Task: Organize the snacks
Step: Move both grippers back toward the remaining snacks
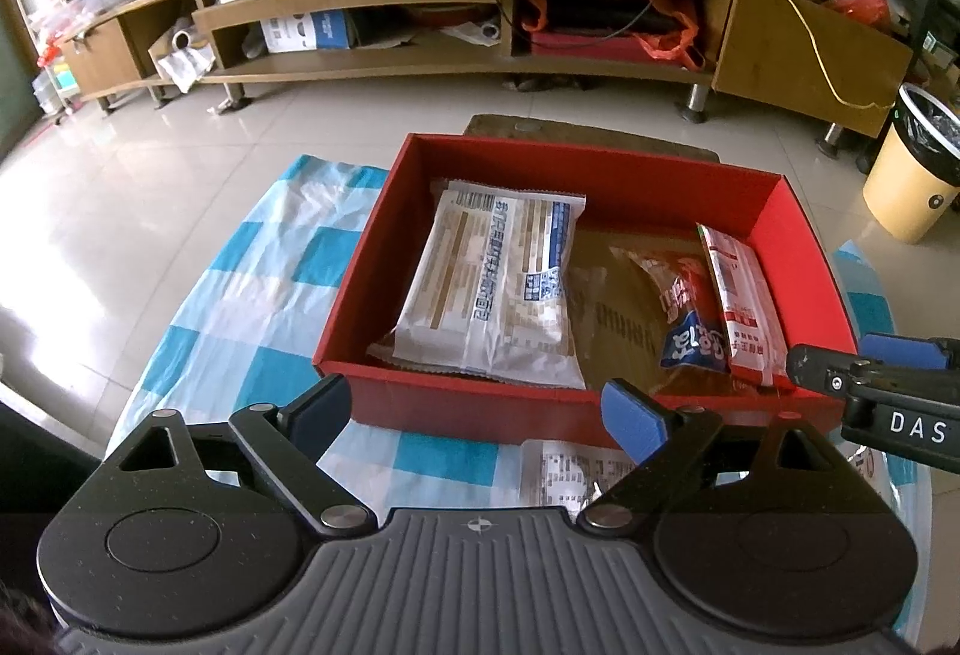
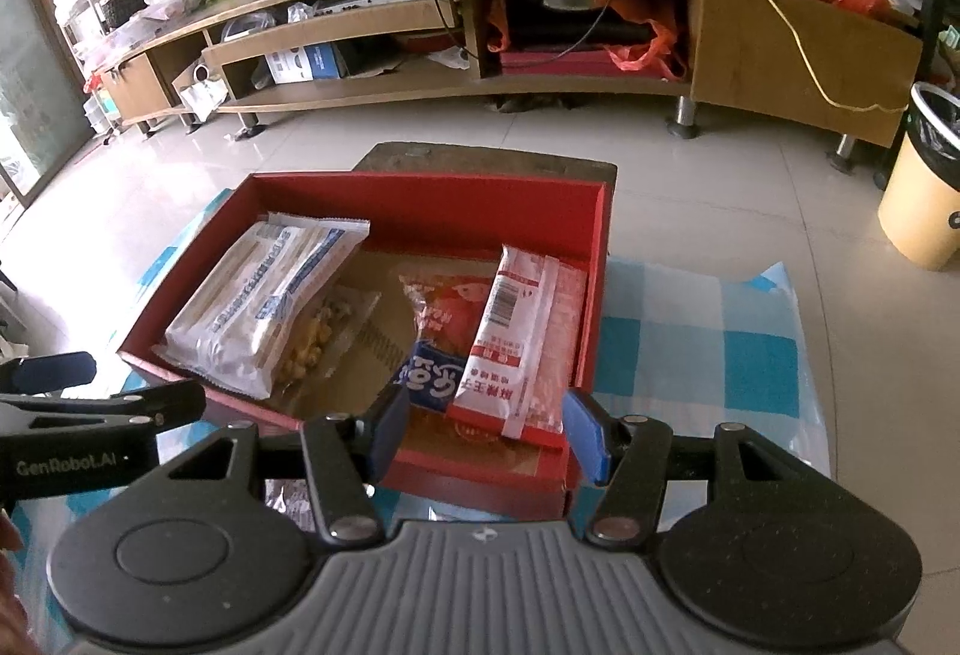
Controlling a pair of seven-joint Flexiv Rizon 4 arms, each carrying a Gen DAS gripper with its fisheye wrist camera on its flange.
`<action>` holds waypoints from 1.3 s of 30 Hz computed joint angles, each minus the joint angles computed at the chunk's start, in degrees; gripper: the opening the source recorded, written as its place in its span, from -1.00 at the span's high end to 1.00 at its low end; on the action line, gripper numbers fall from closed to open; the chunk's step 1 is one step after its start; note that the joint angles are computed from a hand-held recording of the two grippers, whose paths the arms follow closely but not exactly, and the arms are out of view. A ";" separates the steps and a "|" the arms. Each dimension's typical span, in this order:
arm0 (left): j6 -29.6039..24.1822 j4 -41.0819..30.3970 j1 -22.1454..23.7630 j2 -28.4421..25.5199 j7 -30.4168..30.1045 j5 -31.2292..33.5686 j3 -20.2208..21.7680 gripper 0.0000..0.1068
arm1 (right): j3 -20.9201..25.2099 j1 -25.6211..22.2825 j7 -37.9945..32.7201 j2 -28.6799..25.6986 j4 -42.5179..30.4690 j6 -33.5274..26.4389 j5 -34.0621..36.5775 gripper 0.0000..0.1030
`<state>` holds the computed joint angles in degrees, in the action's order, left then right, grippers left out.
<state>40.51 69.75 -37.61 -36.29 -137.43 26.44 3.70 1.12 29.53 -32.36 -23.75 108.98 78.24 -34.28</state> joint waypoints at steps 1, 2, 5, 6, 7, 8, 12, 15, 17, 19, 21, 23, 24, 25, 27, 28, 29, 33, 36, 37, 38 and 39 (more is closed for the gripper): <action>0.10 0.34 0.00 0.21 -0.04 -0.01 -0.02 -0.76 | -0.05 0.10 0.17 0.24 0.31 -0.01 -0.05 -0.07; 0.31 0.89 0.02 0.55 -0.07 0.00 -0.05 -0.76 | -0.07 0.20 0.45 0.58 0.74 -0.02 -0.11 -0.07; 0.83 2.49 0.42 1.45 0.23 -0.34 -0.39 -0.78 | 0.24 0.14 0.76 1.38 1.80 0.13 -0.21 -0.07; 0.97 3.23 0.62 1.87 0.25 -0.60 -0.52 -0.78 | 0.27 0.19 0.92 1.71 2.21 0.13 -0.38 -0.07; 1.09 3.87 0.82 2.18 0.25 -0.88 -0.68 -0.78 | 0.29 0.22 1.07 1.98 2.58 0.16 -0.59 -0.07; 1.28 4.52 1.07 2.47 0.31 -1.25 -0.91 -0.78 | 0.39 0.22 1.18 2.12 2.76 0.10 -0.71 -0.07; 1.86 7.24 1.94 3.59 0.46 -2.77 -1.69 -0.78 | 0.82 0.21 1.79 2.92 3.80 -0.13 -1.19 -0.07; 2.04 8.75 2.10 4.30 0.44 -3.19 -1.97 -0.78 | 1.37 0.06 1.73 3.38 4.33 -0.32 -1.45 -0.07; 1.89 9.49 2.12 4.65 0.69 -3.35 -2.23 -0.79 | 1.67 0.11 1.77 3.79 4.85 -0.40 -1.71 -0.07; 2.11 10.37 2.10 5.01 0.77 -3.47 -2.51 -0.79 | 1.83 0.22 2.07 4.37 5.64 -0.49 -2.14 -0.07; 2.57 11.18 2.38 5.33 1.26 -4.07 -2.99 -0.79 | 2.11 0.19 2.46 5.04 6.55 -0.61 -2.44 -0.08; 3.05 11.93 2.46 5.73 1.53 -4.44 -3.25 -0.79 | 2.60 -0.02 2.73 5.71 7.49 -0.91 -2.44 -0.09; 3.24 12.20 2.44 5.89 1.64 -4.51 -3.32 -0.79 | 2.88 -0.11 2.99 6.13 8.10 -1.09 -2.39 -0.09; 3.46 12.40 2.42 6.00 1.76 -4.54 -3.39 -0.79 | 3.33 -0.31 3.04 6.53 8.70 -1.34 -2.11 -0.09; 3.64 12.68 2.36 6.23 1.94 -4.63 -3.48 -0.80 | 4.28 -0.69 3.00 7.30 10.04 -1.81 -1.46 -0.10; 3.75 12.81 2.38 6.34 2.01 -4.76 -3.55 -0.80 | 4.76 -0.84 2.91 7.62 10.51 -2.21 -1.06 -0.11; 4.11 13.13 2.46 6.54 2.10 -4.91 -3.64 -0.80 | 5.29 -1.00 2.82 7.93 11.06 -2.63 -0.53 -0.16; 5.13 13.99 2.60 7.17 2.14 -5.35 -3.82 -0.80 | 6.79 -1.34 2.51 8.58 12.46 -3.61 1.35 -0.22; 5.90 14.55 2.74 7.54 2.35 -5.57 -3.95 -0.80 | 7.35 -1.25 2.58 8.77 12.96 -4.26 2.19 -0.25; 6.15 14.72 2.74 7.63 2.40 -5.56 -3.97 -0.81 | 7.69 -1.37 2.27 8.67 12.94 -4.42 2.83 -0.27; 6.33 14.79 2.71 7.66 2.48 -5.53 -3.97 -0.81 | 7.99 -1.50 1.90 8.47 12.85 -4.56 3.53 -0.33; 6.35 14.72 2.70 7.61 2.64 -5.55 -4.01 -0.82 | 8.31 -1.59 1.37 8.22 12.55 -5.12 4.31 -0.36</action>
<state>46.85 84.48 -34.91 -28.68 -134.80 20.88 -0.31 9.43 27.95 -30.99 -15.53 121.53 73.11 -29.97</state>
